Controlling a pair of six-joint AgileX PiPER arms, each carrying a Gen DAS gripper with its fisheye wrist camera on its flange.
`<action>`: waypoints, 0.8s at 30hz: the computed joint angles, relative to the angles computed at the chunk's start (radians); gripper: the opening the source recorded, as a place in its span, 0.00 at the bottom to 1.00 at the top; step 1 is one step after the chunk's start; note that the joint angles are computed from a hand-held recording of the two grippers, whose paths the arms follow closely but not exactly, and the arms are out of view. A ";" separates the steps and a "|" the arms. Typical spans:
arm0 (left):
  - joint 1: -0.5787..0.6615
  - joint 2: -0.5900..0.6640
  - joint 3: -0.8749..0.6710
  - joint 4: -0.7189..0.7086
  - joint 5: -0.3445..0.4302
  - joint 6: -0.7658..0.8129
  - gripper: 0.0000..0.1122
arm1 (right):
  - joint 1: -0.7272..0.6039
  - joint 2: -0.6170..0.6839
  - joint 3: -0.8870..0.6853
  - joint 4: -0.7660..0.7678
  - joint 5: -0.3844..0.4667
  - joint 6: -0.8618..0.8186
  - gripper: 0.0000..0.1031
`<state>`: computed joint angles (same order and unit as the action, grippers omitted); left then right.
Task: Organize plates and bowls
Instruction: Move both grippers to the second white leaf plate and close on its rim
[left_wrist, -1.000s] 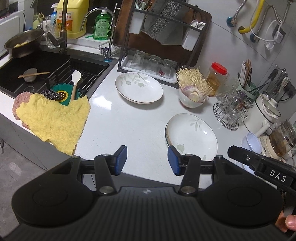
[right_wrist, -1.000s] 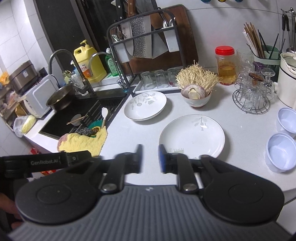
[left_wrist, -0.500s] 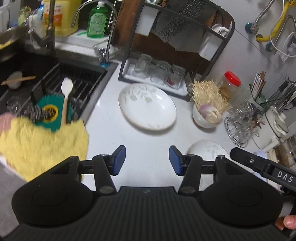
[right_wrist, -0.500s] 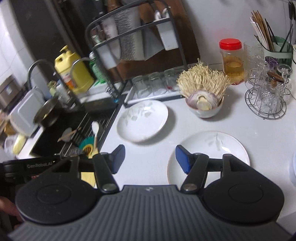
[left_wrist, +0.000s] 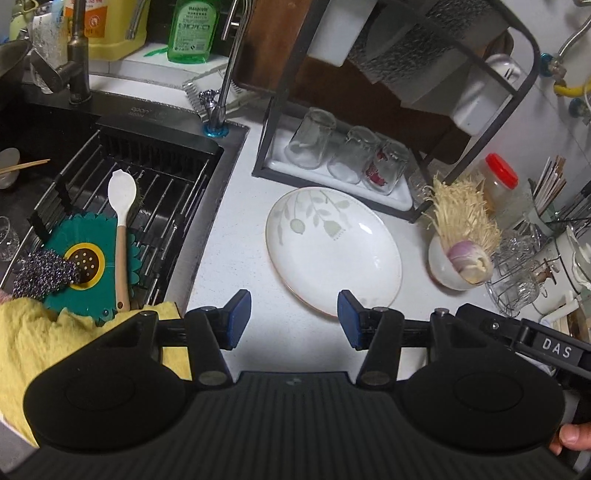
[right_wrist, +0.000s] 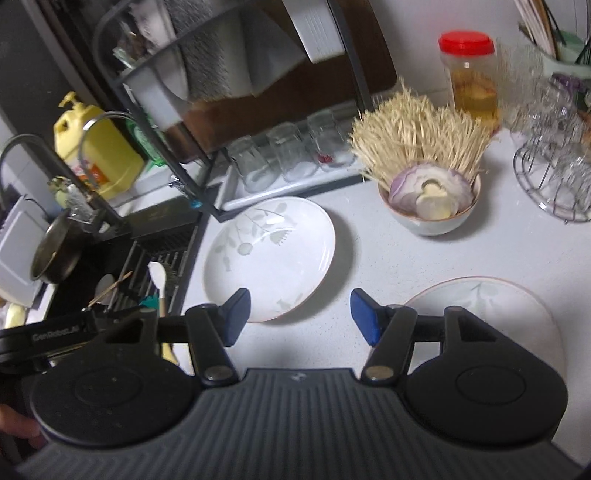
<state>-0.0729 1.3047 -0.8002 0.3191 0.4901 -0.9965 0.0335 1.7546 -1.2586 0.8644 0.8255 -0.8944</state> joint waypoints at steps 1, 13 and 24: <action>0.027 0.017 0.000 -0.036 -0.018 0.058 0.52 | 0.015 0.018 -0.010 -0.010 -0.015 0.025 0.61; 0.290 0.292 -0.119 -0.515 -0.113 0.727 0.52 | 0.135 0.214 -0.212 -0.207 -0.122 0.308 0.60; 0.358 0.531 -0.306 -0.769 -0.088 1.041 0.51 | 0.193 0.377 -0.413 -0.326 -0.113 0.482 0.58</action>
<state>0.2850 1.8354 -1.1061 -0.4494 0.4017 0.0445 0.2263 2.1312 -1.6719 0.5387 0.7122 -0.4128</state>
